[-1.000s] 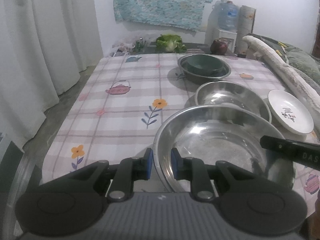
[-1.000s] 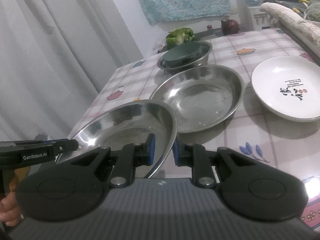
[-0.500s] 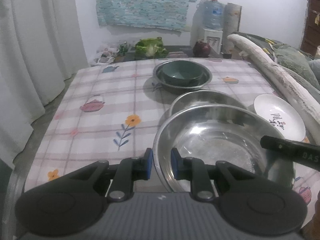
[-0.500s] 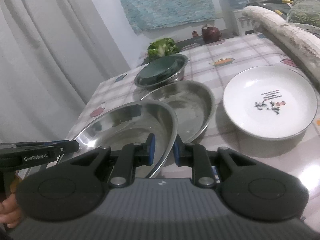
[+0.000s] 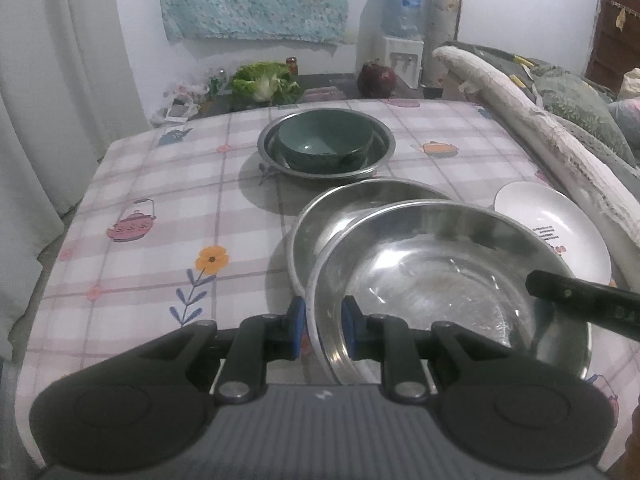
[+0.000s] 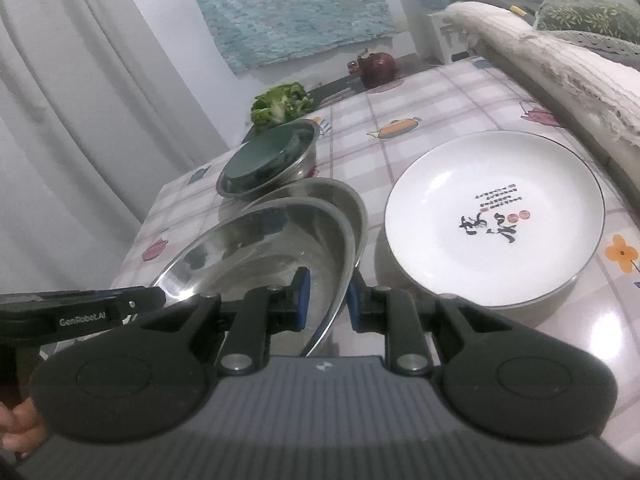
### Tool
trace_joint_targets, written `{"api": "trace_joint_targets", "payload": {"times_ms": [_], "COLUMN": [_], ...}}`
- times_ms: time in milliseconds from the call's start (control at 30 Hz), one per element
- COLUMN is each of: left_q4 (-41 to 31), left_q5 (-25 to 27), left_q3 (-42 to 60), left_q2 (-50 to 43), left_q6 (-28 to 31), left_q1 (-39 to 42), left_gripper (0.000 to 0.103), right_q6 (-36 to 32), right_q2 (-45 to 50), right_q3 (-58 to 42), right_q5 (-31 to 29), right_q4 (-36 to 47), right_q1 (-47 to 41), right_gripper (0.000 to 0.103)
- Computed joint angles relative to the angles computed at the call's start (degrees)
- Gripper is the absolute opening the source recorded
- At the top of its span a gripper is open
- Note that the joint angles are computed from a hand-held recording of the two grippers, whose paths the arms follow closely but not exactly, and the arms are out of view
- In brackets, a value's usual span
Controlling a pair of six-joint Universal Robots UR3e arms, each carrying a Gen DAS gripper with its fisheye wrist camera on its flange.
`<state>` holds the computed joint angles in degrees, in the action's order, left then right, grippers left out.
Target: Organize plates and bowls
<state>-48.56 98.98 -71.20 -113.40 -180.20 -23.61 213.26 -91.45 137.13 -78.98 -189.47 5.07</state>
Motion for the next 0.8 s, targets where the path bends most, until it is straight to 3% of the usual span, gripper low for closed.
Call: {"api": "trace_joint_targets", "payload": {"times_ms": [667, 800], "left_q4": [-2.93, -2.68], "left_q5": [-2.75, -3.25], "left_q3": [9.42, 9.68], "left_q2": [-8.36, -8.79], "left_q6": [1.83, 1.68], "left_q1": [2.11, 2.52], "left_gripper": [0.023, 0.025], "right_q6": [1.25, 1.27], "right_q2": [8.2, 8.73], "right_q3": [-6.39, -7.46], "right_q5": [-0.39, -0.6], "right_q4": [0.98, 1.91], "right_q1": [-0.42, -0.56], "right_gripper": [0.022, 0.029]}}
